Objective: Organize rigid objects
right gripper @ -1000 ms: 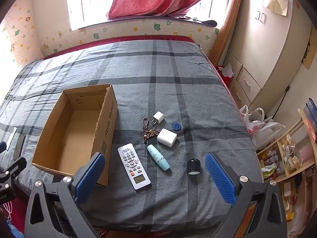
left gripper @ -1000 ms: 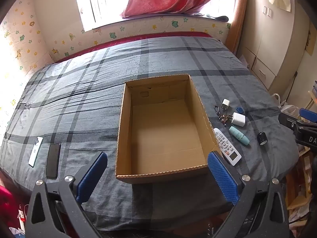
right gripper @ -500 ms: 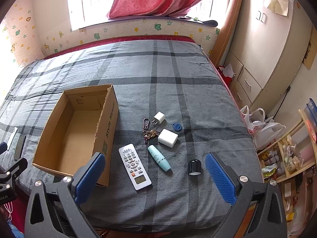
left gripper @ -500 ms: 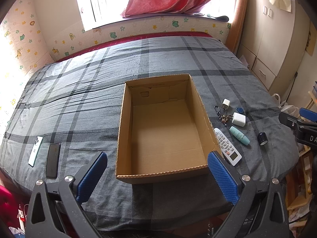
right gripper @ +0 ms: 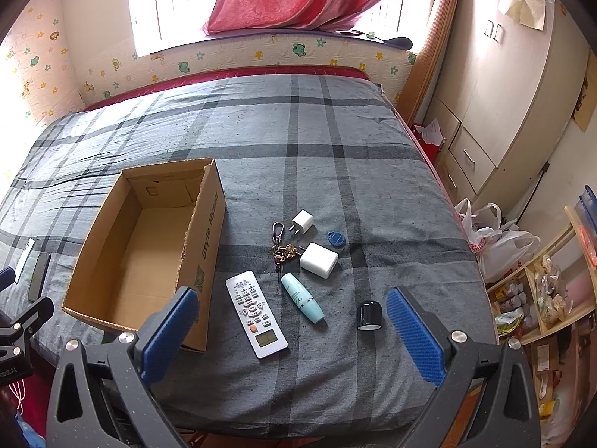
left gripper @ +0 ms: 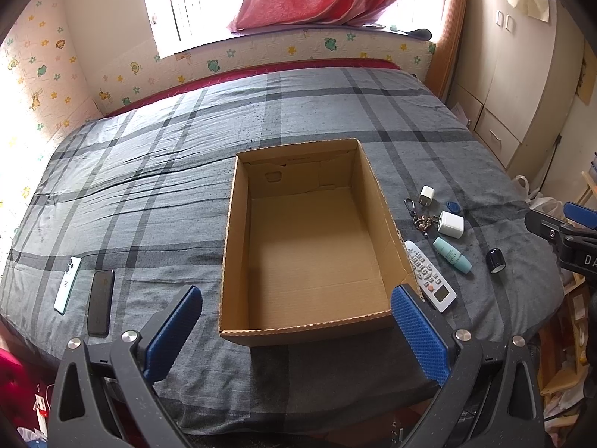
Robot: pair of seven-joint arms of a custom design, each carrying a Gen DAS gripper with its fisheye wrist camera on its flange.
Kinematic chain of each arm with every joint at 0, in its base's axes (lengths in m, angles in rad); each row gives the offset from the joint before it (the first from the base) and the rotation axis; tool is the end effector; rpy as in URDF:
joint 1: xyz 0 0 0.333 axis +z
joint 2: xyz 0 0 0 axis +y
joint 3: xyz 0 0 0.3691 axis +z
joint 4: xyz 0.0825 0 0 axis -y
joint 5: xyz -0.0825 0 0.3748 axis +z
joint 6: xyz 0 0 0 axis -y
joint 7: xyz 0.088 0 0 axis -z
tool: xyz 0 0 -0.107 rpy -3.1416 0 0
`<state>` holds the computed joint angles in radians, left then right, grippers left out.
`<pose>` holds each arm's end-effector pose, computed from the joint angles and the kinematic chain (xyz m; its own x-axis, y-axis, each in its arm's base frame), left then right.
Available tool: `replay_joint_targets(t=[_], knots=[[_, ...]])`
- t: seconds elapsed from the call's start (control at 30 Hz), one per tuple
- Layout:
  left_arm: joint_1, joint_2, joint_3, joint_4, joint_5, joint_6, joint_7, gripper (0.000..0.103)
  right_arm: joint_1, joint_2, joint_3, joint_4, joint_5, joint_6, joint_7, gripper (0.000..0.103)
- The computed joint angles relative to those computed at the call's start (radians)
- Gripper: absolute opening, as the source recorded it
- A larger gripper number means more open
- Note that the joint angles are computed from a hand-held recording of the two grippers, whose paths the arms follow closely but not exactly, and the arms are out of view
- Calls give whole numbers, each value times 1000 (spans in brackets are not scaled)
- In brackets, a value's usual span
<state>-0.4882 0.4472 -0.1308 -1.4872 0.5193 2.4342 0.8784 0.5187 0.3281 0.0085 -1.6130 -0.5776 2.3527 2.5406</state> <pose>0.6164 -0.4126 0.5246 -0.1903 -0.9800 -0.0581 -0.7929 0.1883 -0.5796 0.6097 0.3451 0.5363 -0.1296 -0.9906 0.0436 -0.8075 0.0799 -0.5845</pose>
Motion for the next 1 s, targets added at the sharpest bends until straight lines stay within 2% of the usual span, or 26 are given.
replay_joint_targets(t=[1.0], knots=[[-14,17,9,37,35,-36,-16,103,-2,6,-3,7,10,4,-12,103]])
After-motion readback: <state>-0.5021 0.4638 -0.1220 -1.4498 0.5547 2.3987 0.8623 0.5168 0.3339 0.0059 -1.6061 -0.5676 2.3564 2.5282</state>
